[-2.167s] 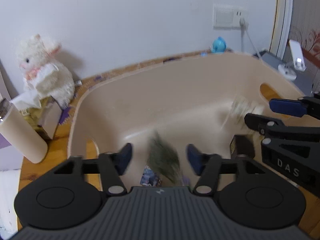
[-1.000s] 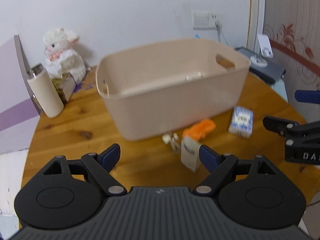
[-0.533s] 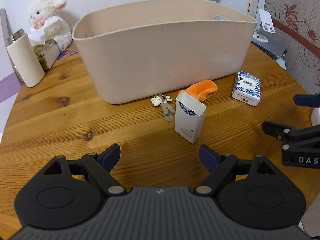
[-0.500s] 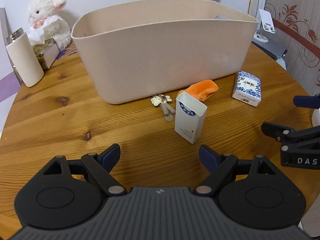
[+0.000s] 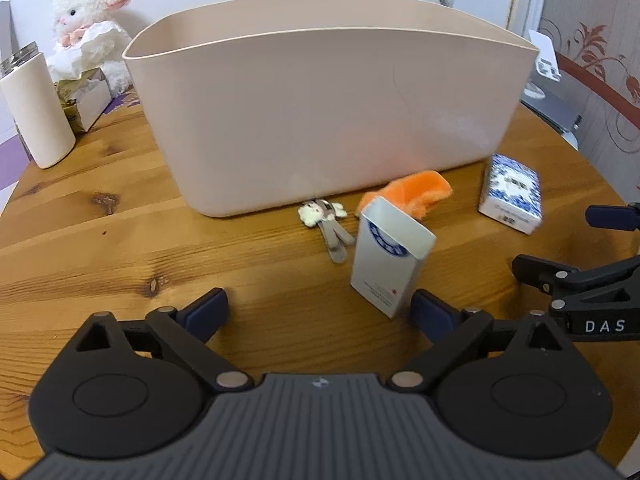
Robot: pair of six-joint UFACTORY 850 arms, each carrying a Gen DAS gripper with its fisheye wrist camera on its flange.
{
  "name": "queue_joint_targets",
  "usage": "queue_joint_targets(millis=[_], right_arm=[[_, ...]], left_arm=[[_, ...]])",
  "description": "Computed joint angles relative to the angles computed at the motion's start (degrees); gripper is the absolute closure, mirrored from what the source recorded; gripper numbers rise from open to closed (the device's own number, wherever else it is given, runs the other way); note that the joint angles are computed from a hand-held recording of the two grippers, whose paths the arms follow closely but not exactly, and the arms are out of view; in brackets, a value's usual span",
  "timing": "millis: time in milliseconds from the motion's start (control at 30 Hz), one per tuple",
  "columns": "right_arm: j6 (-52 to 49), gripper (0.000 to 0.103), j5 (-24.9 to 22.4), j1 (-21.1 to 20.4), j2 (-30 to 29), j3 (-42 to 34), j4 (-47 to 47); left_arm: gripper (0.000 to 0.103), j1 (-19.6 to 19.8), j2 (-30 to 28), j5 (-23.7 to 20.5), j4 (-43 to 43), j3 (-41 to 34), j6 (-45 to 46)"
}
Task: Organize objects
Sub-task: 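Move both tools toward the white carton and the tissue pack, then grasp the white carton with left tool while right tool grasps blue-and-white tissue pack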
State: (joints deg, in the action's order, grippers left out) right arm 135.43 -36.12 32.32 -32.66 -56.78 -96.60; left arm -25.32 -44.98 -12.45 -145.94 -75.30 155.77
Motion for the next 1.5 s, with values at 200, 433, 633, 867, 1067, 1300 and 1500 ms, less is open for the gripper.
queue_joint_targets(millis=[200,433,633,867,1067,1300,1500], right_arm=[[1.1,0.000,-2.4,-0.7,-1.5,-1.2,-1.9],[4.8,0.000,-3.7,-2.9,-3.3,-2.4,-7.0],[6.2,0.000,-5.0,-4.1,-4.7,-3.2,-11.1],[13.5,0.025,-3.2,-4.6,-3.6,-1.3,-19.0],[18.9,0.043,-2.7,-4.1,-3.0,-0.3,-21.6],[20.0,0.043,-3.8,-1.1,-2.4,0.9,-18.9],[17.2,0.043,-3.2,0.6,-1.9,0.8,-15.7]], left_arm=[[0.004,0.1,-1.0,-0.5,-8.8,-1.1,6.5],[0.004,0.4,-1.8,-1.6,-13.7,-1.9,10.3],[0.004,0.6,-2.2,-2.6,-18.4,-2.2,13.9],[0.010,1.1,-1.9,-4.1,-21.8,-1.3,16.7],[0.041,1.8,-1.1,-5.5,-20.0,-0.2,15.4],[0.070,2.8,0.1,-4.5,-12.1,0.7,9.0],[0.070,2.9,1.2,-4.7,-9.9,2.4,8.3]])
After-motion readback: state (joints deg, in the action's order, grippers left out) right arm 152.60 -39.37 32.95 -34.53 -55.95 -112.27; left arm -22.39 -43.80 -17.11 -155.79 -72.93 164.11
